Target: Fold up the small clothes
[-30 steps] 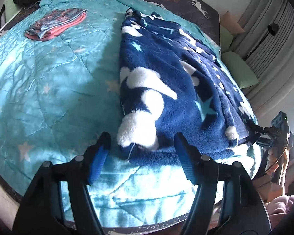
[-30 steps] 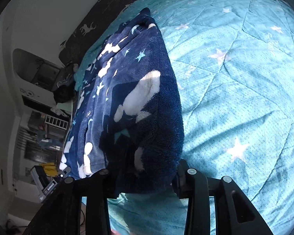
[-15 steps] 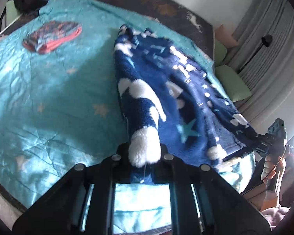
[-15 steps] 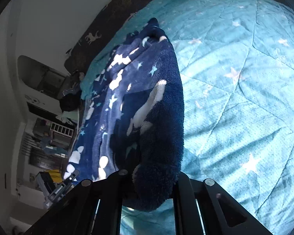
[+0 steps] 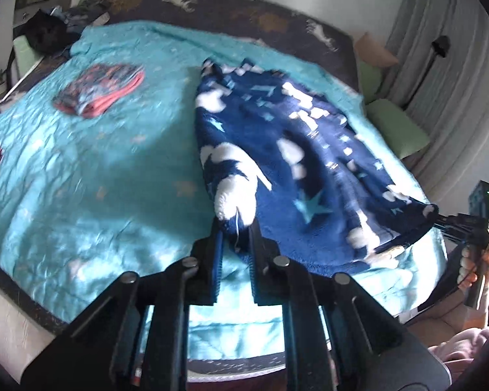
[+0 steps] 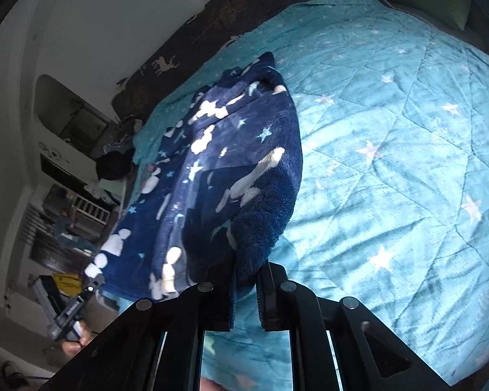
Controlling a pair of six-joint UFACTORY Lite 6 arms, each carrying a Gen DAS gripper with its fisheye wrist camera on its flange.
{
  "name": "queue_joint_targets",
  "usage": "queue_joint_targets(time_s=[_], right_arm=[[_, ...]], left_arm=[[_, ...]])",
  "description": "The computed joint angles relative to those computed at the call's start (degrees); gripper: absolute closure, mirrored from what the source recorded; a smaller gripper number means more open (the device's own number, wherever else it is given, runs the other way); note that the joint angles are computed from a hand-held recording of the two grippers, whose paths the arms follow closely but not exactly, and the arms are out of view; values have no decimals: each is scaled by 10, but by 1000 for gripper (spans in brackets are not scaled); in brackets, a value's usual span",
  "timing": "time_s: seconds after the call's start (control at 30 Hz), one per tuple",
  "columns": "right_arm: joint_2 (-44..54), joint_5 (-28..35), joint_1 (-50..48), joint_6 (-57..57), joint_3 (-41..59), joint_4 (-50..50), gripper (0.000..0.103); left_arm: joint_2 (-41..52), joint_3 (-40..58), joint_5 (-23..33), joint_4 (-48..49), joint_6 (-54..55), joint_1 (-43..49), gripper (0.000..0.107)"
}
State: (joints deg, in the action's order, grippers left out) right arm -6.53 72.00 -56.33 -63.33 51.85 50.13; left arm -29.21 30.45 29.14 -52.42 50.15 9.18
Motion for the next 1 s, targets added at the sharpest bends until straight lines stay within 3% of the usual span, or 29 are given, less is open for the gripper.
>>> queue_joint_targets(time_s=[0.07,0.13,0.2,0.27,0.4,0.47,0.6,0.77,0.87,0.93,1.0], right_arm=[[-8,-20,-7,-12,-9,-17,87],[-20,-36,-17,-29,-14,-28,83],[-61,-81,-20,-59,-36,-45,66],[-138,-171,5,-97,-88,-70,53],[-295,-338,113,-162,-225,-151,32],[-346,-411,171,-166,-286,-182,32],[-345,-528,249,-121,-333,-243,32],[-345,-513,234,-184,-322,-209,28],[-333,-563,266,-174,-326,-205,26],[-322,-582,297,-208,-321,-140,26],[-309,-558,305,-288,-299,-26,27]], left_arm=[[3,-9,5,10,-4,17,90],[4,-15,21,17,2,38,81],[-12,-27,22,30,8,56,66],[-34,-42,-3,79,-18,50,54],[-55,-63,-34,201,-92,6,47],[-57,-77,-70,293,-170,-33,45],[-22,-77,-99,379,-237,-58,45],[15,-54,-136,401,-253,-77,45],[64,-28,-185,495,-357,-114,45],[99,1,-208,534,-399,-134,45],[112,21,-229,476,-349,-143,45]])
